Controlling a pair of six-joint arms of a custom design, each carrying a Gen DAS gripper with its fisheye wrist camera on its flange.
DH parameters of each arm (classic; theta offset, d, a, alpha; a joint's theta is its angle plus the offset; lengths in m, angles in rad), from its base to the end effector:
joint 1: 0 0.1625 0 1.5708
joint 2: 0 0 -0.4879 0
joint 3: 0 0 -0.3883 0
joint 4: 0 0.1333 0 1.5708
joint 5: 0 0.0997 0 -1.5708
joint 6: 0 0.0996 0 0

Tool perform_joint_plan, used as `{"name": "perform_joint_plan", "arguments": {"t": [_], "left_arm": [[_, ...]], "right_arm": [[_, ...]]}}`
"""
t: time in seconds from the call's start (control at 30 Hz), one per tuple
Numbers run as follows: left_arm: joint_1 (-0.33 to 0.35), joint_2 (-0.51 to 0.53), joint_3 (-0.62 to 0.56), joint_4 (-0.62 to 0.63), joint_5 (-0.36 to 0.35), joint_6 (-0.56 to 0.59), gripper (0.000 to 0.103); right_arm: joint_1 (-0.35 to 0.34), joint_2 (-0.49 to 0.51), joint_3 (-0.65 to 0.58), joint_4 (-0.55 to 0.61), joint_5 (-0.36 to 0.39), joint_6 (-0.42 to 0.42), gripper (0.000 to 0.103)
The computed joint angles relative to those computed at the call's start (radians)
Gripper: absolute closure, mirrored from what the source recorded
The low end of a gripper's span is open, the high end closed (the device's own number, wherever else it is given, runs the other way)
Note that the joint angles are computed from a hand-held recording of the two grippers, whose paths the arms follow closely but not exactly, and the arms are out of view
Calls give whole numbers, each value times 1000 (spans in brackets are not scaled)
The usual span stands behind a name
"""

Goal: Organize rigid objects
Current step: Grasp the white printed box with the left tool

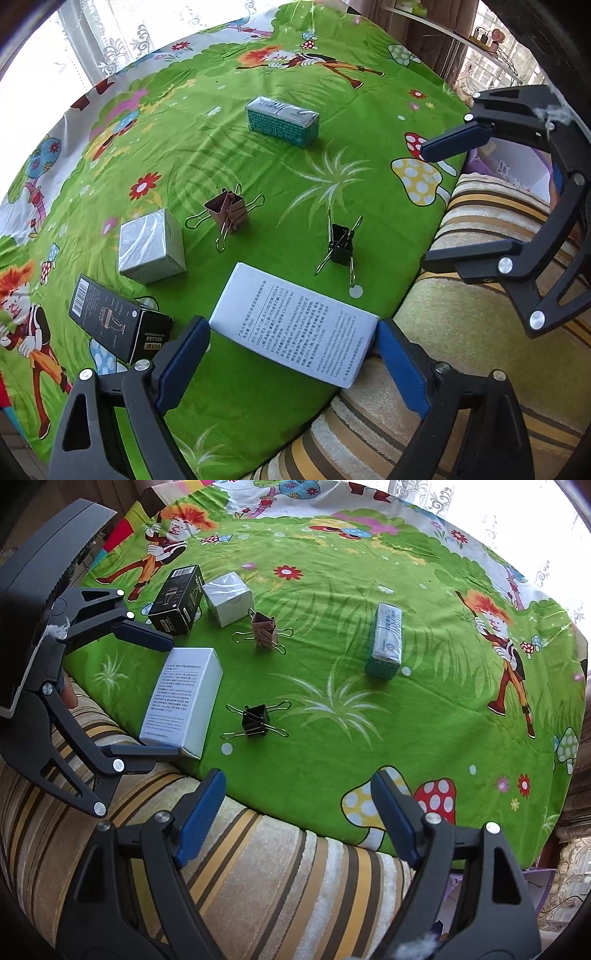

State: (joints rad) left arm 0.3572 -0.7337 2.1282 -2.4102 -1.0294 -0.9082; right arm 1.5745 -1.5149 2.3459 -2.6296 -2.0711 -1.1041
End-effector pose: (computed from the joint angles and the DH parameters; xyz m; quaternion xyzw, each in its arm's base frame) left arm -0.3760 -0.3374 -0.0182 0.2134 0.9048 -0.0956 0.3560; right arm 0.0870 -0.4056 0.3002 0.4824 -0.8335 -0.0347 0.2672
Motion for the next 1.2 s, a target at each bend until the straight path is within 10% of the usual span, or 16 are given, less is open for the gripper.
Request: {"name": "perform_joint_plan", "arguments": {"t": [0.7, 1.2], "left_arm": [[33, 10, 48, -150, -30, 37, 9], [-57, -102, 91, 13, 22, -494, 9]], "right_arm": [[8, 63, 17, -78, -9, 27, 20], [2, 103, 21, -80, 18, 21, 21]]}}
